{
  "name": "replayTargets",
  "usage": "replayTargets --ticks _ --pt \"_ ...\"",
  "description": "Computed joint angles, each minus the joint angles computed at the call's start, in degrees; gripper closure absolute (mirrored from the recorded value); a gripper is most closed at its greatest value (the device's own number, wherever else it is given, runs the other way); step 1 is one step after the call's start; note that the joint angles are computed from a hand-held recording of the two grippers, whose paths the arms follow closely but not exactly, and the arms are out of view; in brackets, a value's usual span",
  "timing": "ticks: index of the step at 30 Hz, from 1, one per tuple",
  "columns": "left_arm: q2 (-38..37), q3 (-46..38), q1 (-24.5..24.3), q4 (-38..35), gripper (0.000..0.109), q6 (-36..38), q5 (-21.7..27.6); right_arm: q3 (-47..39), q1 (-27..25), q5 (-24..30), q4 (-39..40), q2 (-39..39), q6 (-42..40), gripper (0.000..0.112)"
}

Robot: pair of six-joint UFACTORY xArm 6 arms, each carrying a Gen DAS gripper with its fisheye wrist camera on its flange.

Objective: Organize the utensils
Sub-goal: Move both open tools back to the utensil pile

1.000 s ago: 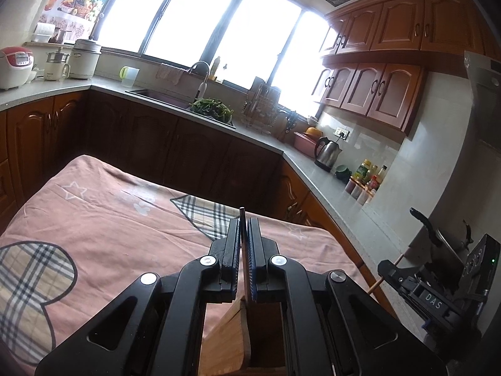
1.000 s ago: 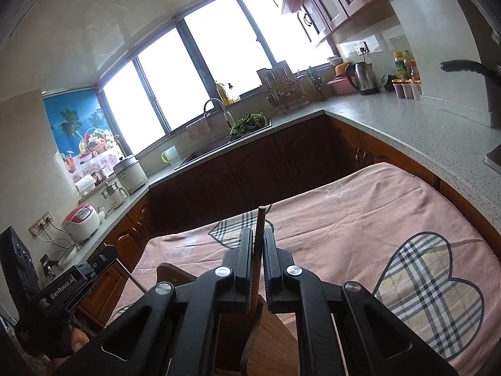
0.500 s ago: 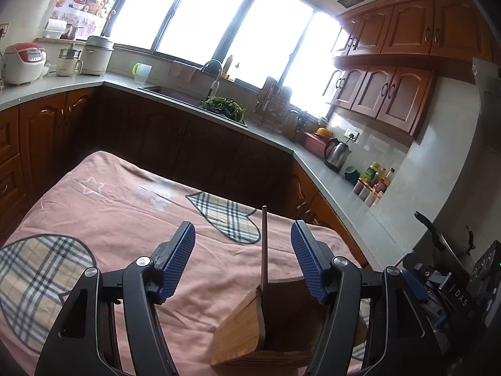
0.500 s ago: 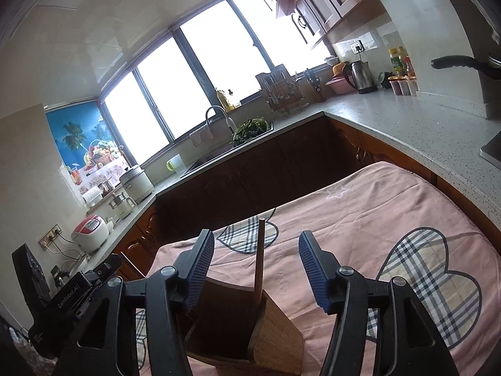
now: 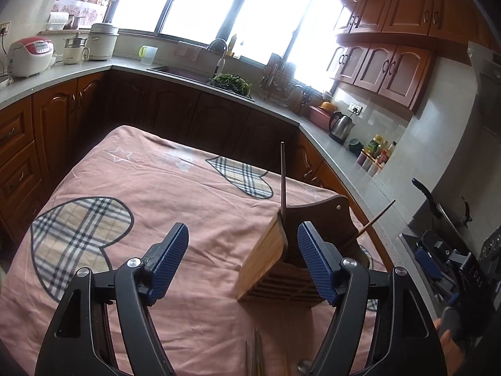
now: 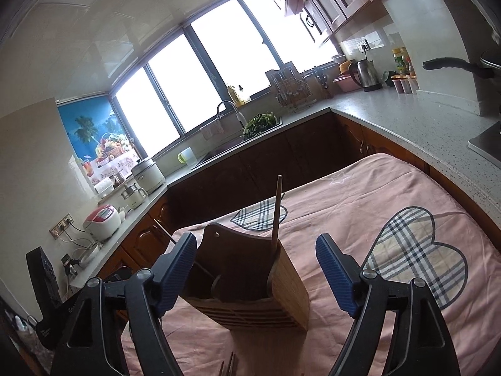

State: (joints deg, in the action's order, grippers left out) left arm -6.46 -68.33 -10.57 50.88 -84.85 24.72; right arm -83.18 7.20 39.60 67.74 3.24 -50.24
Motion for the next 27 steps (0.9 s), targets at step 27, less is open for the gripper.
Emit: replayTargets --ticks 27 --pt "-14.1 18.13 -9.17 -6.02 0.033 1.27 6.94 27.46 -4.65 4.38 -6.02 -21.48 -5.71 0.021"
